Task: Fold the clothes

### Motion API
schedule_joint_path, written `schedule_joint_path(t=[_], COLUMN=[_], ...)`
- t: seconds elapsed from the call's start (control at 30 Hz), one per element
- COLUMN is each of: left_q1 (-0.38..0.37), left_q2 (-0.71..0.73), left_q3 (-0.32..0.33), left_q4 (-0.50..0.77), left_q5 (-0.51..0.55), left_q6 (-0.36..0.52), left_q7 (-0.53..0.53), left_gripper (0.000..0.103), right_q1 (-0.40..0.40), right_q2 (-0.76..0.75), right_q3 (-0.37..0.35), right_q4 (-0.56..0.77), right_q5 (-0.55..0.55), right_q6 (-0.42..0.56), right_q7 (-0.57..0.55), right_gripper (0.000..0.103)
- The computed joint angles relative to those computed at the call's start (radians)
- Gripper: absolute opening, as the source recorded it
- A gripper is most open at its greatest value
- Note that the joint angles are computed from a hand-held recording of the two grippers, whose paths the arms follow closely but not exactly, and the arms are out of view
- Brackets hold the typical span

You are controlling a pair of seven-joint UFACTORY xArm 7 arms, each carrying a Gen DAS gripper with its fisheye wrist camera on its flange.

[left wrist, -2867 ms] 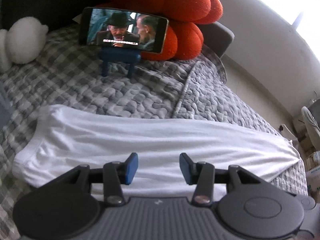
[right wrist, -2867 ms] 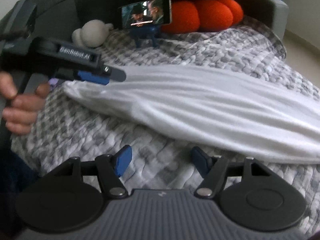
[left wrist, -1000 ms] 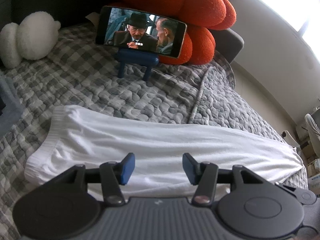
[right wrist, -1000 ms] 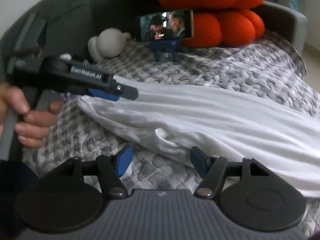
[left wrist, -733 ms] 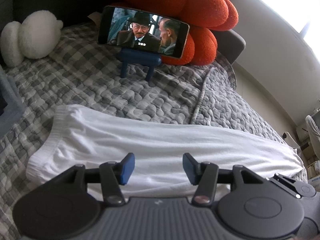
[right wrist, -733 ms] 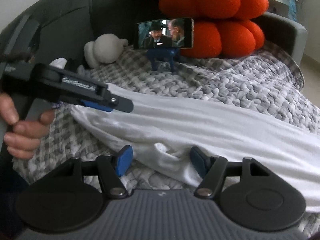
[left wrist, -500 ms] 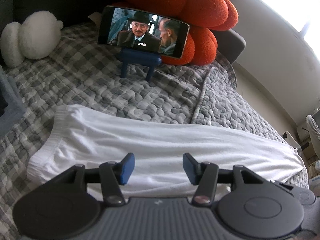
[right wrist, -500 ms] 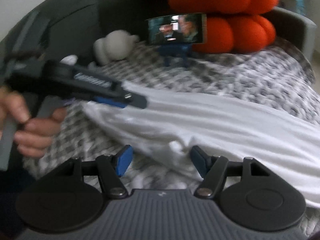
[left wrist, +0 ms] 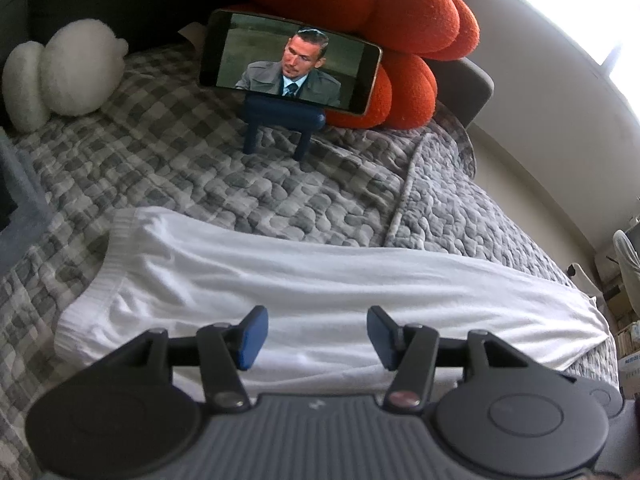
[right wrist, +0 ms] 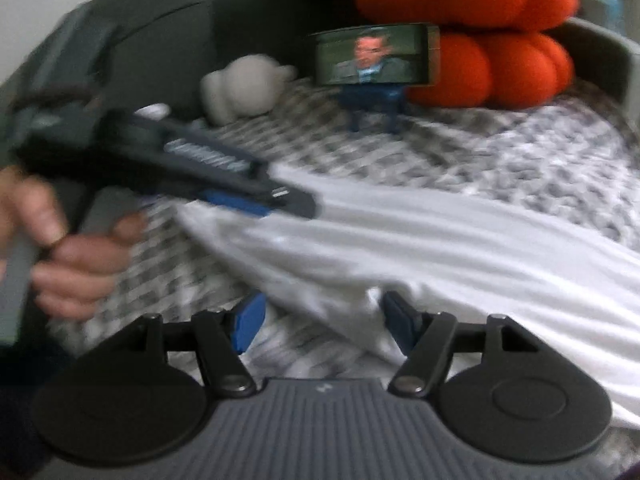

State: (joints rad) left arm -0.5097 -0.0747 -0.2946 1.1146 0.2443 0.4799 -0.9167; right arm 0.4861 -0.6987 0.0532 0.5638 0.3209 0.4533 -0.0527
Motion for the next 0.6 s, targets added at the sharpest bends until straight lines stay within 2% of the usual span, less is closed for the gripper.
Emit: schedule_joint_path(t=[0.17,0.33,0.5,0.6], left_q1=[0.001,0.000,0.001,0.001], left_q2=[-0.002,-0.001,-0.004,-0.002], left_q3=[0.000,0.000,0.001,0.001], left_q4=[-0.002,-0.002,-0.004,-0.001], left_q5=[0.000,-0.001,-0.005,-0.005], left_q6=[-0.002,-0.003,-0.003,-0.001], left_q7=[-0.002,-0.002,0.002,0.002], left_gripper=[0.056,0.056,0.056,0.056], right_q1=[0.041,0.006,-0.078,-0.061], right_q2=[-0.036,-0.031,-0.025,-0.023], right_q3=[-0.042,-0.013,0.041,0.011], right_q4=[-0.003,0.001,-0.007,-0.008], right_q5=[0.037,0.029,-0.020,-0.002], right_q6=[0.051,0.074,0.029,0.035], right_q7=[-0.052,-0.044,0.054,0.085], right_gripper=[0.069,0.069,0.068,0.068])
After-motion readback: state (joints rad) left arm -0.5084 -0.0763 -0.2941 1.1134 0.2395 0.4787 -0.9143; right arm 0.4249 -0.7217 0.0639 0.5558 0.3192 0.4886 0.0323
